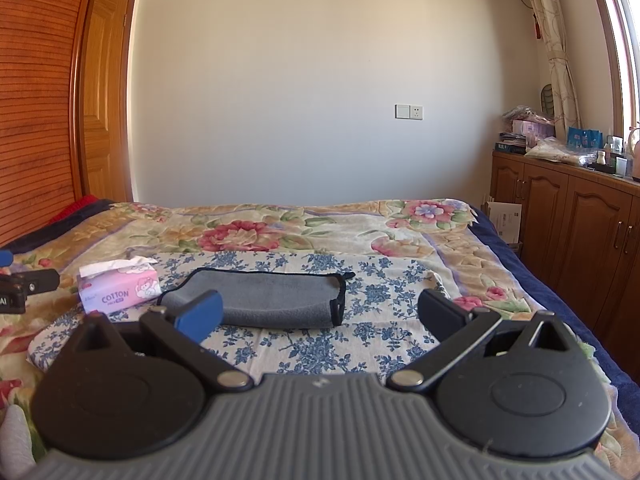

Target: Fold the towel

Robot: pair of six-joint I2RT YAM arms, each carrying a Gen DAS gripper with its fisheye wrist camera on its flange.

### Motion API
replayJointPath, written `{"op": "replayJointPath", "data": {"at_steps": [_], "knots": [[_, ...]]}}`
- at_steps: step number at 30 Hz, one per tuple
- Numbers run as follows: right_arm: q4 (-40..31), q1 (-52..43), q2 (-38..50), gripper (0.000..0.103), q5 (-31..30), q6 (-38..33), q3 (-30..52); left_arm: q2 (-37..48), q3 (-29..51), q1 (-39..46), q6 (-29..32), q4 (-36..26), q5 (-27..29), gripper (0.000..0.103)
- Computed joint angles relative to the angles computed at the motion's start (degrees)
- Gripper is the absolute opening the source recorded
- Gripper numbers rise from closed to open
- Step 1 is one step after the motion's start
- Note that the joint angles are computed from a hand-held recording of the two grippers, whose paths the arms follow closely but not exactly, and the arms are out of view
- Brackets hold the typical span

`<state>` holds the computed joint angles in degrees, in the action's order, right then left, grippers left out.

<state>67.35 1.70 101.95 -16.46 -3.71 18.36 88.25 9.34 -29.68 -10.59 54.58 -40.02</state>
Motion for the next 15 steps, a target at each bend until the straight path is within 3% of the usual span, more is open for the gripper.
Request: {"op": "replayJointPath", "data": {"at_steps": [15], "knots": [[0.15,0.16,0.14,0.103,0.20,0.00,-0.16,-0.31,-0.16,0.35,0.15,-0.14,0.36,0.103]]}}
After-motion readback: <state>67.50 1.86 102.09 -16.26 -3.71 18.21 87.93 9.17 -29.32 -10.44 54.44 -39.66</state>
